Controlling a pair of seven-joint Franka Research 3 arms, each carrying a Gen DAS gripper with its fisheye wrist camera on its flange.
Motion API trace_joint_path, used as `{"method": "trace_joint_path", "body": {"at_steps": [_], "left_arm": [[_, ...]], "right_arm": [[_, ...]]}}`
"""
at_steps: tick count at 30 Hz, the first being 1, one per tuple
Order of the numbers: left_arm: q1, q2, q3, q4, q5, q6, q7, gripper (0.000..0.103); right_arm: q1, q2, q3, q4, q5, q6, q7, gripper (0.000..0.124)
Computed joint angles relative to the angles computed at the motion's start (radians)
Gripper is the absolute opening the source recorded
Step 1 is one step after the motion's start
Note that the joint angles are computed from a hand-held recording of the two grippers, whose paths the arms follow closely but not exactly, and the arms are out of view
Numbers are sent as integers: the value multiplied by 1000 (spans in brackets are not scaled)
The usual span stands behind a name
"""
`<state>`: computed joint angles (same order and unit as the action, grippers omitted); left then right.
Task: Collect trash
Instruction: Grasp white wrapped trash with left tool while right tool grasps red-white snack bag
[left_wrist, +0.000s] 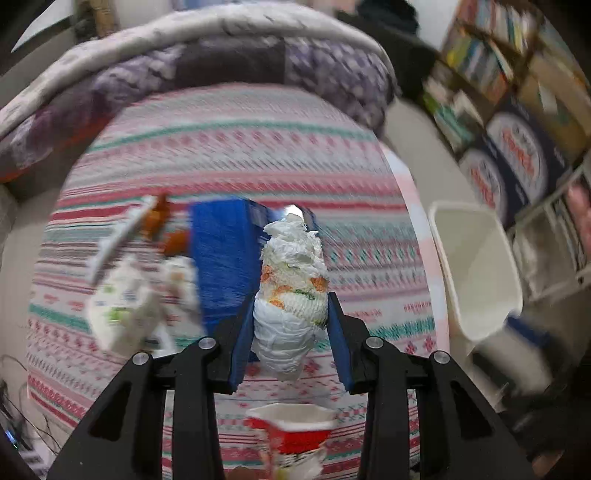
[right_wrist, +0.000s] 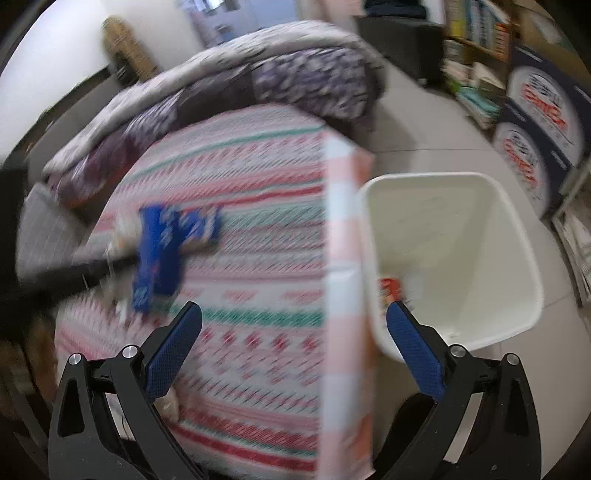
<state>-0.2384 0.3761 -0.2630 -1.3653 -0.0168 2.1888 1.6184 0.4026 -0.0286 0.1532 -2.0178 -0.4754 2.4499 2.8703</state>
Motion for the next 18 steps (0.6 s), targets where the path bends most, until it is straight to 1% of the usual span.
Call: {"method": "trace_joint_path", "body": {"at_steps": [3, 6, 11, 14, 18], "left_arm": [[27, -32, 16, -27, -19, 48, -34, 38], [48, -52, 23, -45, -34, 84, -65, 38], [99, -77, 19, -82, -113, 120, -58, 38], [117, -84, 21, -94, -139, 126, -50, 38], [133, -89, 24, -105, -160, 124, -37, 38]], "right_arm": [[32, 68, 14, 61, 45, 8, -37, 96], [68, 119, 9, 102, 91, 16, -48, 96], [138, 212, -11, 200, 135, -12, -54, 96], [165, 261, -22, 250, 179, -13, -82, 96], [197, 327, -40, 324, 217, -58, -122, 96]]}}
